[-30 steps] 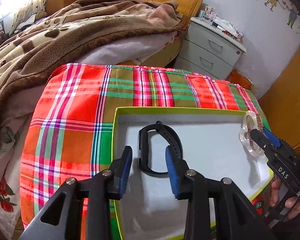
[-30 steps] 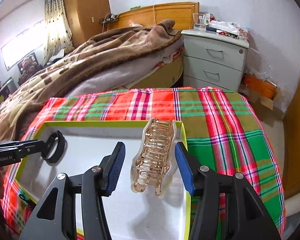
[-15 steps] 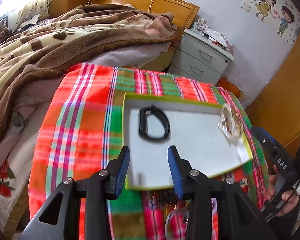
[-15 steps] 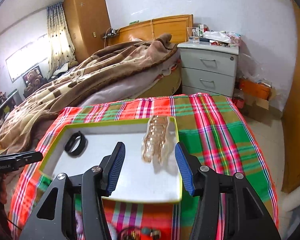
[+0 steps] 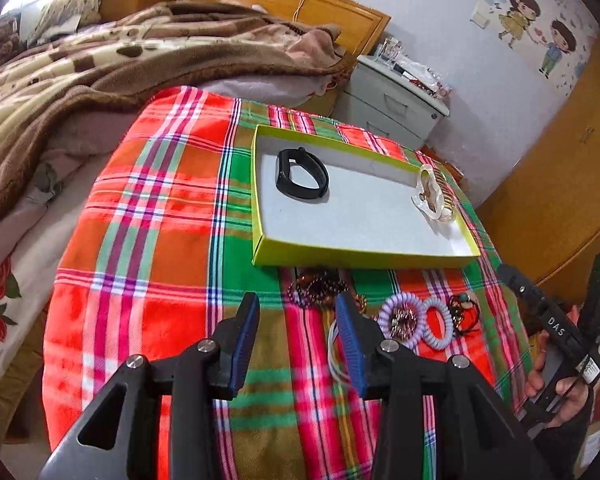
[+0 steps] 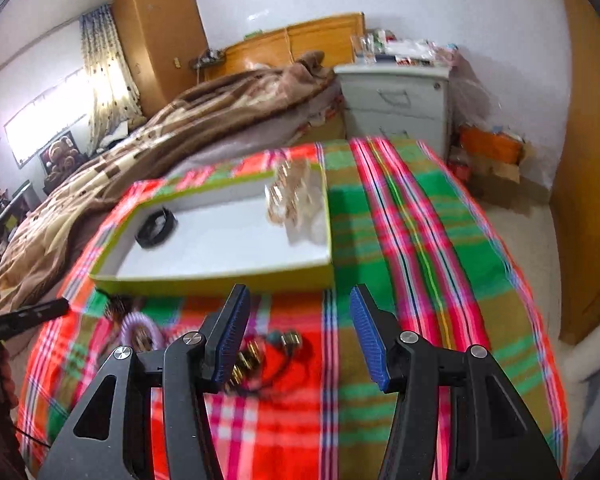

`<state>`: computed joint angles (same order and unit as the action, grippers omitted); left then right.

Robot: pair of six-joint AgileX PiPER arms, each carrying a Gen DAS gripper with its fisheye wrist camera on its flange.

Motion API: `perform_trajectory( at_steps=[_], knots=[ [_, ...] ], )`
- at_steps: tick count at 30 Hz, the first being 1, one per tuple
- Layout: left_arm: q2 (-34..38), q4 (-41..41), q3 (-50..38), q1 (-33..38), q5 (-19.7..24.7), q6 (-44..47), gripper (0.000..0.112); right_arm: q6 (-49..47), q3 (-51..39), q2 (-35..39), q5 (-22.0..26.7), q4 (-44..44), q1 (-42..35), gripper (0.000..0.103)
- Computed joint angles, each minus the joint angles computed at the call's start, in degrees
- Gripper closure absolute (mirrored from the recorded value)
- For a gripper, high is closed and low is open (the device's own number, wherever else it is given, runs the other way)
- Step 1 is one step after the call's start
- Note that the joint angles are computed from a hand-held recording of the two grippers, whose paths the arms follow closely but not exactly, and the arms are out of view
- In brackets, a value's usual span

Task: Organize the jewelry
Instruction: 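Grasp the black cord with the green bead with the right tool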

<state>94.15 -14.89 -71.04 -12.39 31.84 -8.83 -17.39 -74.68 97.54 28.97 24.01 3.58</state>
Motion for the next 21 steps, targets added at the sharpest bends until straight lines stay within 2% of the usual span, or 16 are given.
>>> perform_trajectory(
  at_steps=[4, 6, 8, 14, 18, 21],
  knots=[
    [-1.92, -0.57, 3.25, -0.67, -0.8, 0.38, 0.071, -4.69, 2.66, 0.1, 1.0, 5.93, -1.49, 0.05],
    [-2.56, 2.09, 4.49, -1.76, -0.93, -1.67, 0.071, -5.09, 2.76, 0.55, 1.68, 6.94, -1.86, 0.05],
    [-2.79, 0.08, 5.49, -1.72, -0.41, 0.19, 0.071, -6.24, 2.44, 1.38, 2.62, 8.76, -2.26, 0.05],
    [-2.97, -4.24, 6.56, -1.99, -0.13, 3.51, 0.071, -2.63, 0.21, 3.62, 3.67, 4.56, -0.83, 0.05],
    [-2.69, -2.91, 6.12, -3.0, -0.08, 2.34, 0.071, -1.9, -1.48, 4.85, 4.31, 2.74, 0.06, 0.051],
    [-2.1, -2.45, 5.62, -3.36, 0.49, 1.6, 0.071, -1.43, -2.24, 5.3, 4.62, 0.87, 0.79, 0.058]
  ],
)
